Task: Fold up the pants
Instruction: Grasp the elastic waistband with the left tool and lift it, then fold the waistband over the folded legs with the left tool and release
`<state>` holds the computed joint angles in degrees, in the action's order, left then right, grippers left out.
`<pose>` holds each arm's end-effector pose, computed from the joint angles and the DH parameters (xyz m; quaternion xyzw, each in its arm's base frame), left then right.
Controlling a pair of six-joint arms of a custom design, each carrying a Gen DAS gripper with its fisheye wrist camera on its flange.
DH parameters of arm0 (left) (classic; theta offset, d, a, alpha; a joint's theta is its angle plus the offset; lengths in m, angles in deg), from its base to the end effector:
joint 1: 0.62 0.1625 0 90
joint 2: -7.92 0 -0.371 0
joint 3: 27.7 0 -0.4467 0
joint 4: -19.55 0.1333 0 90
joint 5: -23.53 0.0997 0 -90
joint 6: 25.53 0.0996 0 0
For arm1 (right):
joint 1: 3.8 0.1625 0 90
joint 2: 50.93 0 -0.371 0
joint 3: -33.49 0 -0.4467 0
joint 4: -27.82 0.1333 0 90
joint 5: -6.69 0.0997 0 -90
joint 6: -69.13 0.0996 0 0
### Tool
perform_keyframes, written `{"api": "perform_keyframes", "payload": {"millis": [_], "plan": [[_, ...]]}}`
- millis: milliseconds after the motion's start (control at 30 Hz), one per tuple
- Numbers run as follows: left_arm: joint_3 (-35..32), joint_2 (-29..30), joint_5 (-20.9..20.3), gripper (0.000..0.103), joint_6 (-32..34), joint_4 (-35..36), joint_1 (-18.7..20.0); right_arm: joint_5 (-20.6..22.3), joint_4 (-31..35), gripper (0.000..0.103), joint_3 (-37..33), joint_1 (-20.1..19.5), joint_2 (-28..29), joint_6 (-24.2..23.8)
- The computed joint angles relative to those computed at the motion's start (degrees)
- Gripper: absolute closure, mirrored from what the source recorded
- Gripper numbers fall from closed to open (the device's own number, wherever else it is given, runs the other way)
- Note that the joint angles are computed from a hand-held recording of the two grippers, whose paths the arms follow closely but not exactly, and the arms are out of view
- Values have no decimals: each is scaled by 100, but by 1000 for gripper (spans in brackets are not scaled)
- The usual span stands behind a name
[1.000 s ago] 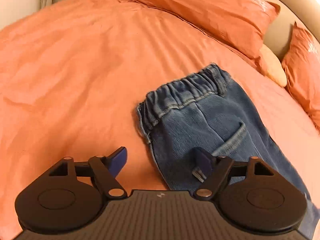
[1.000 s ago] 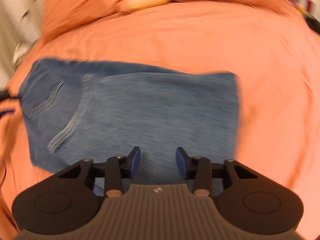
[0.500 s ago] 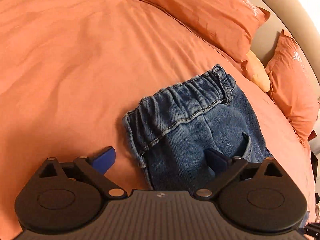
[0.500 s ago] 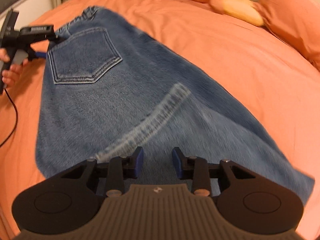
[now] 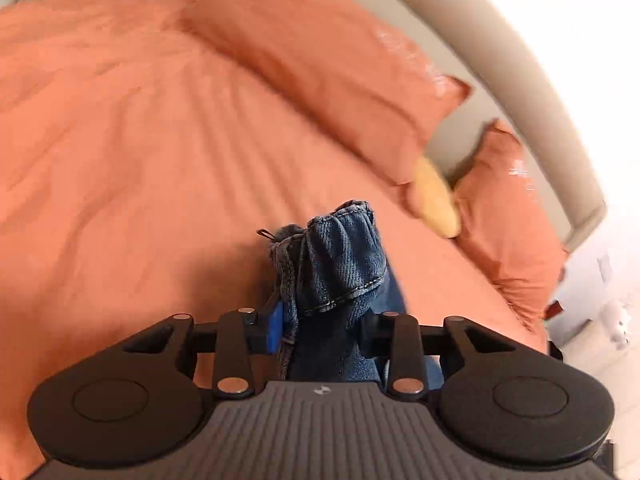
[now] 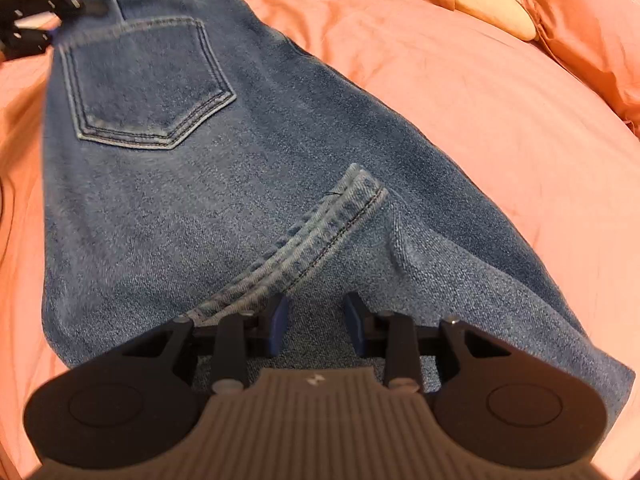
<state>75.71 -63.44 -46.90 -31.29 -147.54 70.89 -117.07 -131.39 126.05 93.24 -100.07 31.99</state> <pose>-0.0430 -0.6542 0.2812 0.0362 0.9119 -0.4020 0.0742 0.1623 -0.6782 0.1049 0.2907 -0.8887 0.1327 0.3288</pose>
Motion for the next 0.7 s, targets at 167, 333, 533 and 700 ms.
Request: {"api": "perform_keyframes", "payload": {"millis": [167, 333, 533, 700], "plan": [[93, -185, 307, 70, 397, 46, -576, 34, -51, 74, 75, 4, -88, 134], [383, -360, 716, 71, 1140, -102, -1377, 464, 136, 74, 490, -92, -751, 801], [838, -274, 1307, 71, 1979, -534, -2458, 868, 75, 74, 1374, -324, -1912, 1107], [1085, 219, 1891, 71, 2690, -842, -3242, 1106, 21, 74, 2096, -591, -2860, 1257]]}}
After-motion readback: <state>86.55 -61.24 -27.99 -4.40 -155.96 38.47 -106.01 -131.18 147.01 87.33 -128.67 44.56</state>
